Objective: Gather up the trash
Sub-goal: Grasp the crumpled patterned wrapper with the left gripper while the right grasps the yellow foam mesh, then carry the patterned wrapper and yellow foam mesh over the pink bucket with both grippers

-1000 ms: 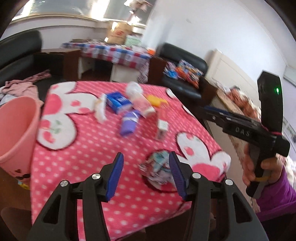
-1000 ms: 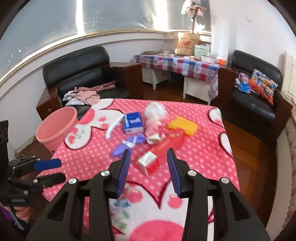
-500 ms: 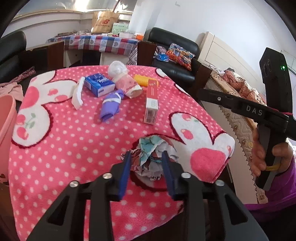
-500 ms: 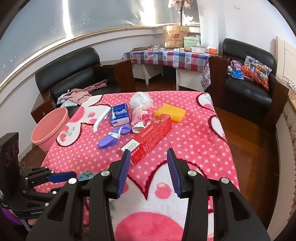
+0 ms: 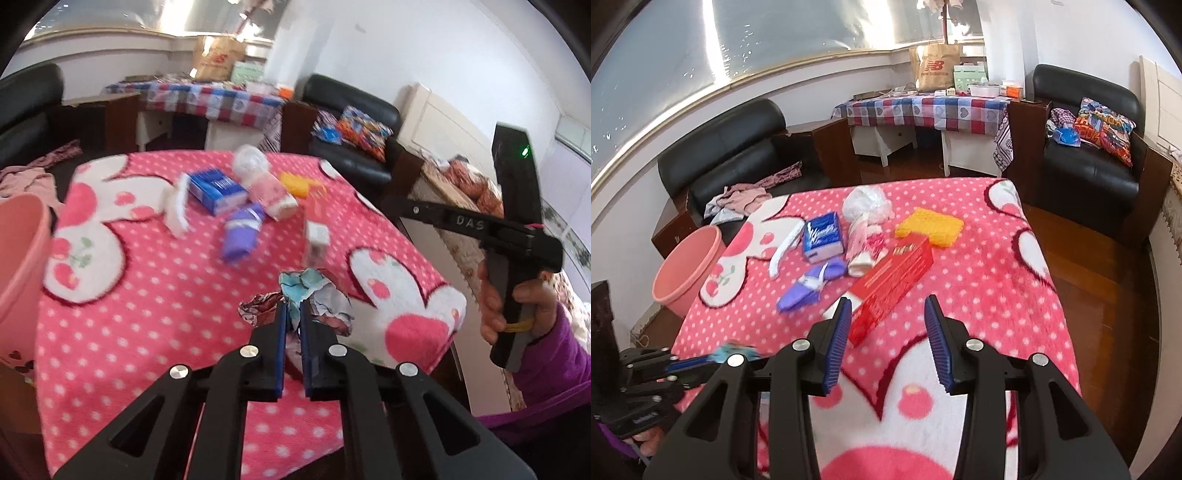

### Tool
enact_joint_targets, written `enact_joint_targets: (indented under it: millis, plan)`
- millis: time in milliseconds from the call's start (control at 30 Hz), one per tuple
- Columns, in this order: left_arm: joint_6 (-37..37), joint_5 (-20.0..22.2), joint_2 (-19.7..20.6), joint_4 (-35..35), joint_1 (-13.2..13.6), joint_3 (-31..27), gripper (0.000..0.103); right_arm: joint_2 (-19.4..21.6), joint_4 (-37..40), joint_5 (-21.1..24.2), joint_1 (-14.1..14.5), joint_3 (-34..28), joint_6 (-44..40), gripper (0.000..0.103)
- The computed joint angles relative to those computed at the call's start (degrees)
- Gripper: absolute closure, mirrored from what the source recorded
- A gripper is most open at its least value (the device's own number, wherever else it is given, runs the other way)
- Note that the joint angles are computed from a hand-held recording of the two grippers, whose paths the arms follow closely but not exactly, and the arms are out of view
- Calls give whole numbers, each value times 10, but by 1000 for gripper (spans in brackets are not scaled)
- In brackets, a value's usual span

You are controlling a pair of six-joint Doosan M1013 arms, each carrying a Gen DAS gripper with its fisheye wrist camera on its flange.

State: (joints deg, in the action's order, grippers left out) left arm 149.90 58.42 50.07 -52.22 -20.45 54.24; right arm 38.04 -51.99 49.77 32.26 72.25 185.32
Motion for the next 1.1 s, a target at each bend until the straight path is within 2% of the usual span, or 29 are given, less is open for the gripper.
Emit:
enact_joint_targets:
  millis: [200, 367, 433, 600, 833, 933, 1000, 1100]
  plan:
    - [-15, -39, -1, -38, 12, -10, 97, 1, 16, -31, -36, 4, 13, 61]
    - [-32, -75, 3, -29, 13, -26, 97, 15, 62, -56, -71, -10, -2, 61]
    - [-44, -80, 7, -24, 13, -35, 97, 20, 89, -77, -84, -13, -7, 61]
    - [-83, -89, 22, -3, 12, -62, 97, 38, 165, -97, -110, -29, -28, 61]
    - [-116, -87, 34, 18, 10, -81, 97, 54, 235, -102, -124, -42, -53, 62]
    - [-122, -88, 36, 20, 10, -84, 97, 54, 227, -112, -124, -38, -40, 83]
    - [-127, -90, 37, 23, 10, -85, 97, 54, 220, -113, -123, -37, -35, 90]
    - [-135, -94, 38, 24, 11, -87, 97, 48, 184, -114, -117, -33, -16, 92]
